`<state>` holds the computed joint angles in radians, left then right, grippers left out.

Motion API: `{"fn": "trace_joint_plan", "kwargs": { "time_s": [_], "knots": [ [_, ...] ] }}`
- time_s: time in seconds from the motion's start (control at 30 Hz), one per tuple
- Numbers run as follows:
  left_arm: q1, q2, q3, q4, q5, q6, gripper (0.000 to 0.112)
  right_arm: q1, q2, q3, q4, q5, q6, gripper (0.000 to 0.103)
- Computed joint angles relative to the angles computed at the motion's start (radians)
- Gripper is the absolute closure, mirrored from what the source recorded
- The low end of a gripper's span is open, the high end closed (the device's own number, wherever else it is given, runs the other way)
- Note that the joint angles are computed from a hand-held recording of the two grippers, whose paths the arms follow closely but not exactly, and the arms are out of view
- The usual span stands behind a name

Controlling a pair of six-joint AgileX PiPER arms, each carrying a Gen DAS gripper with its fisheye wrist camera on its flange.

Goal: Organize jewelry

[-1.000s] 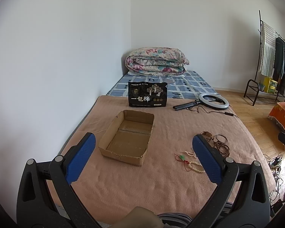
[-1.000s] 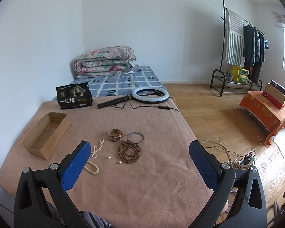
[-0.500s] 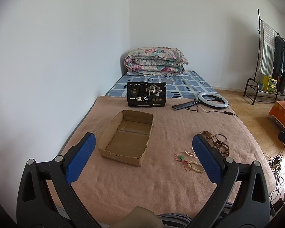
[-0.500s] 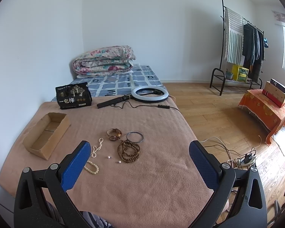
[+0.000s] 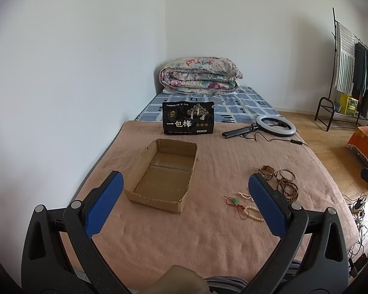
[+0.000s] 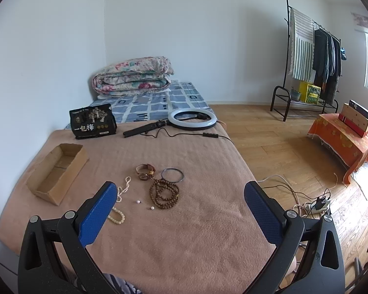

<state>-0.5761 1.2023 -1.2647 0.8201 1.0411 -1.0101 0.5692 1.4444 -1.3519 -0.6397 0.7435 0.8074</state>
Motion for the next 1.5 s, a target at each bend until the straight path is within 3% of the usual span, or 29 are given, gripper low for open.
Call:
{"fn": "trace_joint_plan", "kwargs": {
  "time_s": [0.1, 0.4, 0.57, 0.7, 0.93, 1.27, 1.5],
  "knots": [
    [0.023, 0.002, 0.010, -0.018, -0.020, 0.016, 0.009, -0.012, 0.008, 0.002, 0.009, -0.008, -0.012, 0.001],
    [0.108, 0.078, 0.066, -0.027, -0.172, 0.032, 0.009, -0.047, 0.061, -0.006, 0.002, -0.038, -0.020, 0.001],
    [0.141, 0.130, 0.077, -0.062, -0.249, 0.104, 0.009, -0.097, 0.107, -0.003, 0.026, -0.102, -0.073, 0.001],
    [0.183, 0.179, 0.067, -0.155, -0.334, 0.229, 0.009, -0.167, 0.160, -0.025, 0.179, -0.171, -0.231, 0.001],
    [0.232, 0.298, 0.006, -0.362, -0.424, 0.449, 0.022, -0.250, 0.319, -0.177, 0.466, -0.111, -0.515, 0.001],
    [0.264, 0.595, -0.248, -0.726, -0.395, 0.810, 0.045, -0.285, 0.552, -0.412, 0.615, 0.003, -0.642, 0.001],
    [0.261, 0.782, -0.415, -0.841, -0.341, 0.917, 0.054, -0.280, 0.708, -0.588, 0.663, 0.087, -0.711, 0.001]
  ]
}}
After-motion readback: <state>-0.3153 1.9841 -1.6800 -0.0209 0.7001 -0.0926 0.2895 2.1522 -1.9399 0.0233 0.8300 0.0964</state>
